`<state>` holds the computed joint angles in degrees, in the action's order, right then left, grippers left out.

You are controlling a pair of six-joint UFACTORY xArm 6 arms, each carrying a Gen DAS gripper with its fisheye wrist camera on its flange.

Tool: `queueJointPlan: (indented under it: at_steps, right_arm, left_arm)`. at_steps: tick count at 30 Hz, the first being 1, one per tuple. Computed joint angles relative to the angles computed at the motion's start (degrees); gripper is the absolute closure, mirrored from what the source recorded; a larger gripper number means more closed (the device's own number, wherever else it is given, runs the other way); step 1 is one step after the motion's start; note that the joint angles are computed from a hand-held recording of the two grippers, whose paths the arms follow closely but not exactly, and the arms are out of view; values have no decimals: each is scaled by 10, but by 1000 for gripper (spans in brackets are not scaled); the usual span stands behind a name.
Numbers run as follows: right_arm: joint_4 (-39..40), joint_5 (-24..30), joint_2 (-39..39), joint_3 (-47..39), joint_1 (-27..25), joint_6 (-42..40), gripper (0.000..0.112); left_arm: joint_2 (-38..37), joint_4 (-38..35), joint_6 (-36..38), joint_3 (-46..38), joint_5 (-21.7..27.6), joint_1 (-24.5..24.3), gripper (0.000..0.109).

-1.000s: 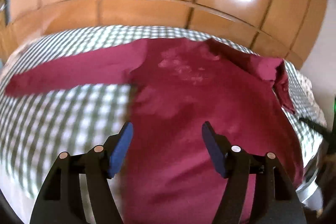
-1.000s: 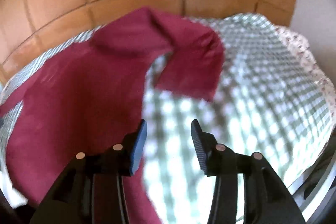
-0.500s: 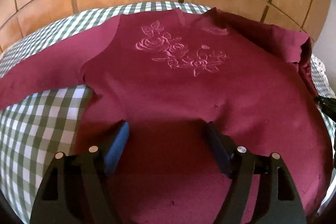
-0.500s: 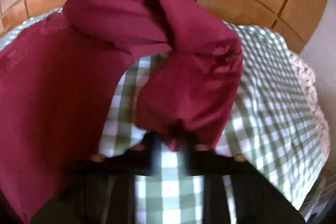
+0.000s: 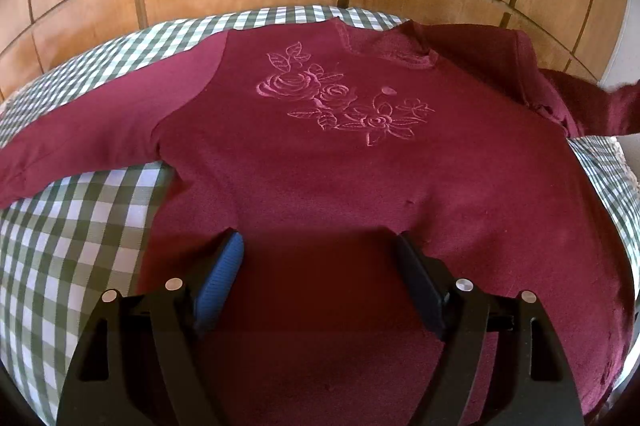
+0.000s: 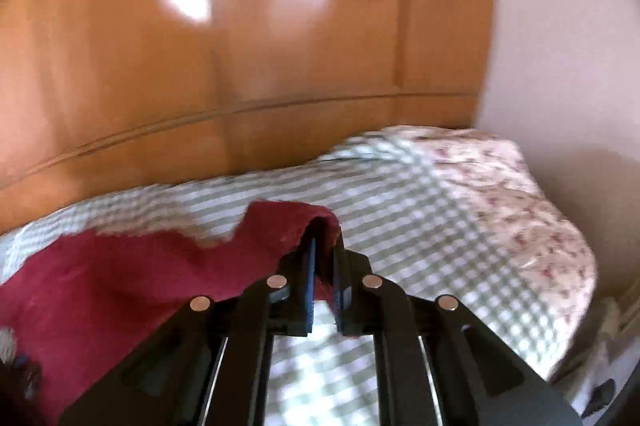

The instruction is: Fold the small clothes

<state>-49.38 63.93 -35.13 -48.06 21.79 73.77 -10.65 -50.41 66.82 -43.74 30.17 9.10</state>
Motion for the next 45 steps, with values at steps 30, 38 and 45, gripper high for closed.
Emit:
queueJointPlan:
  at_steps: [30,38,45]
  right_arm:
    - [206,-506,174,125,12,217,57]
    - [200,-437,211,79,18,200,108]
    - [198,-370,195,69,44,164,92]
  left_arm:
    - [2,-3,3,0,-4,-3,28]
    - [-4,-12,6,3,3,2,28]
    - [-43,23,-62,17,15,44,28]
